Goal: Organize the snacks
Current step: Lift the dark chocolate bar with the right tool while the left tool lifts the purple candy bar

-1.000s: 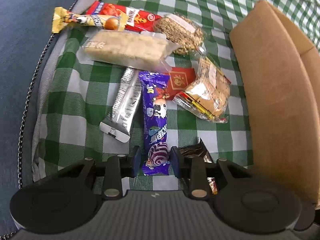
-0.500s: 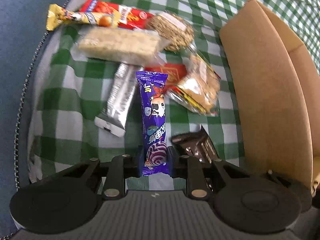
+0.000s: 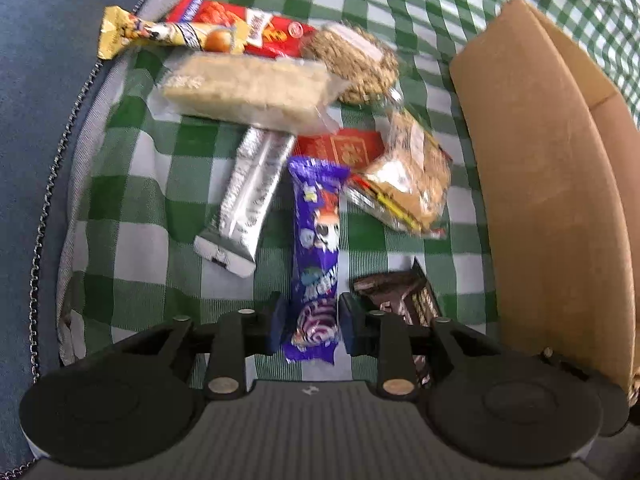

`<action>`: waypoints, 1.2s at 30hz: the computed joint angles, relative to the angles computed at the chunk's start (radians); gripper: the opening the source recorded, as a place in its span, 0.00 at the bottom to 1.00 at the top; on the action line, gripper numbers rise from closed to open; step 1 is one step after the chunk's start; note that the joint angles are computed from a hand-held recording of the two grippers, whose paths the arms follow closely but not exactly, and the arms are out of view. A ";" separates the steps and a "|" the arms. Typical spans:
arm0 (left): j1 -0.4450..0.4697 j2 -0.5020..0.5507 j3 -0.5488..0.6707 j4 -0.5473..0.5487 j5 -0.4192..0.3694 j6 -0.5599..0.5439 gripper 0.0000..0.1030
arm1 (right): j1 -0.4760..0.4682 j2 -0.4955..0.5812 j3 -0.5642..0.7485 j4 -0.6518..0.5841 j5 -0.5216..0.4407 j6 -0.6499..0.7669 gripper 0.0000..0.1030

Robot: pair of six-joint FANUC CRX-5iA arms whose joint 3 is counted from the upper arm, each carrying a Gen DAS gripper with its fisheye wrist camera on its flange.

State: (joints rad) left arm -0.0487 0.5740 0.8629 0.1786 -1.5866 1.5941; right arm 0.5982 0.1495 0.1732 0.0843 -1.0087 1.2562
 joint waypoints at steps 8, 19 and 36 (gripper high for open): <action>-0.025 0.013 0.027 -0.029 0.011 0.021 0.37 | 0.002 0.002 -0.002 0.009 0.009 -0.016 0.49; -0.046 0.036 0.066 -0.086 -0.007 0.027 0.31 | 0.003 0.006 -0.003 0.015 0.005 -0.011 0.49; -0.003 -0.056 -0.066 0.000 0.118 0.016 0.18 | -0.001 -0.020 -0.031 0.014 0.055 0.013 0.40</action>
